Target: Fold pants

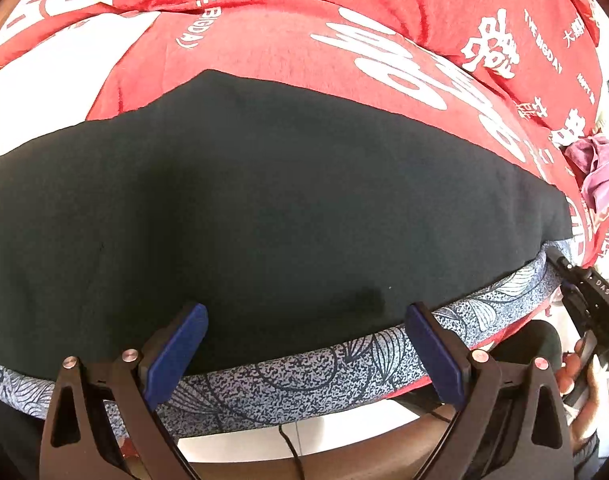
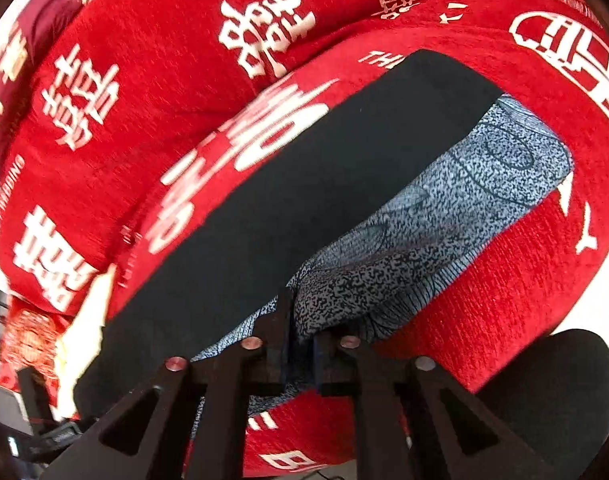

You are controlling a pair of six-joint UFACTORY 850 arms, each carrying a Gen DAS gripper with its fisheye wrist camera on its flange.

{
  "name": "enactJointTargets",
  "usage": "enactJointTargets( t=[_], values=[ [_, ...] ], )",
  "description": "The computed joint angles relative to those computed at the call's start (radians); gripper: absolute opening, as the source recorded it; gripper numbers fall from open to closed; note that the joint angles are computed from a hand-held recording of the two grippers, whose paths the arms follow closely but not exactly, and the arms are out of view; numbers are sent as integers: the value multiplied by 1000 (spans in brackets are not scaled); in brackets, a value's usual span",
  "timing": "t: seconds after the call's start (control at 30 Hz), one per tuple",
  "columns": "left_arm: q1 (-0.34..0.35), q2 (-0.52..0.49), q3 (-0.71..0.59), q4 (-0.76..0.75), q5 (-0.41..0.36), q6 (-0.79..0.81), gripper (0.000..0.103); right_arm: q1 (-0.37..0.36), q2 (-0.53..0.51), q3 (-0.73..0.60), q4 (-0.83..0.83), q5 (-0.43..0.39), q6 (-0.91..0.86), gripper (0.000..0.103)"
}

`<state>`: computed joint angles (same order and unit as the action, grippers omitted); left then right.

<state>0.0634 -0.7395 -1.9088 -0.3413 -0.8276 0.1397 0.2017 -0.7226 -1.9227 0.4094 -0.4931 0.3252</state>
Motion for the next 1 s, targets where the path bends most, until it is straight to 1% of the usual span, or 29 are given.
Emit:
enactJointTargets(
  t=[0.07, 0.1, 0.13, 0.17, 0.2, 0.23, 0.27, 0.33, 0.37, 0.4, 0.43, 0.47, 0.5, 0.53, 0.63, 0.67, 0.7, 0.73, 0.77, 0.8, 0.83, 0.87, 0.9, 0.93, 0.97, 1.0],
  values=[
    [-3, 8, 5, 10, 13, -4, 98, -11, 0, 2, 39, 12, -20, 18],
    [-6, 12, 7, 13, 18, 0, 98, -23, 11, 25, 90, 38, -52, 23],
    [-11, 17, 7, 15, 23, 10, 98, -33, 18, 40, 131, 55, -75, 34],
    [-17, 20, 7, 17, 26, 19, 98, -46, 26, 58, 172, 78, -81, 40],
    [-23, 23, 6, 19, 30, 34, 98, -51, 29, 69, 185, 93, -71, 52],
    [-29, 20, -1, 22, 28, 42, 98, -61, 33, 81, 221, 112, -89, 59],
    [-36, 14, -11, 24, 23, 49, 98, -73, 37, 97, 295, 141, -149, 61],
    [-48, -6, -42, 31, 3, 48, 98, -94, 33, 105, 401, 145, -243, 61],
    [-53, -14, -53, 37, -2, 43, 98, -106, 22, 96, 479, 136, -317, 58],
    [-59, -23, -66, 49, -8, 35, 98, -116, 15, 88, 515, 122, -358, 38],
    [-64, -27, -74, 55, -12, 33, 98, -122, 8, 77, 509, 110, -357, 11],
    [-69, -30, -81, 57, -13, 35, 98, -128, 3, 65, 501, 99, -356, 9],
    [-73, -31, -85, 57, -12, 38, 98, -131, 2, 52, 487, 94, -351, 9],
    [-79, -29, -87, 58, -5, 47, 98, -129, 4, 35, 432, 94, -328, 9],
    [-92, -40, -107, 80, -6, 35, 98, -85, 29, 5, 125, 143, -263, 9],
    [-94, -45, -113, 85, -11, 29, 98, -72, 31, -8, 27, 149, -229, 9],
    [-98, -54, -123, 94, -19, 19, 98, -70, 28, -17, -30, 139, -179, 9],
    [-99, -60, -128, 99, -26, 13, 98, -74, 18, -23, -45, 119, -144, 9],
    [-101, -66, -134, 101, -32, 5, 98, -78, 8, -26, -82, 97, -73, 9],
    [-102, -73, -141, 101, -42, 0, 98, -94, -13, -27, -76, 51, -33, 9],
    [-103, -80, -147, 104, -52, -9, 98, -110, -39, -38, -36, 0, -35, 7],
    [-104, -82, -148, 113, -55, -15, 98, -122, -48, -26, 43, -9, -78, 7],
    [-107, -83, -148, 121, -53, -17, 98, -132, -33, 4, 105, 23, -111, 8],
    [-108, -80, -144, 126, -48, -16, 98, -137, -29, 7, 124, 18, -131, 17],
    [-109, -79, -144, 123, -47, -15, 98, -138, -30, -5, 102, -2, -116, 24],
    [-109, -80, -147, 118, -47, -15, 98, -140, -26, -13, 38, -21, -71, 42]
  ],
)
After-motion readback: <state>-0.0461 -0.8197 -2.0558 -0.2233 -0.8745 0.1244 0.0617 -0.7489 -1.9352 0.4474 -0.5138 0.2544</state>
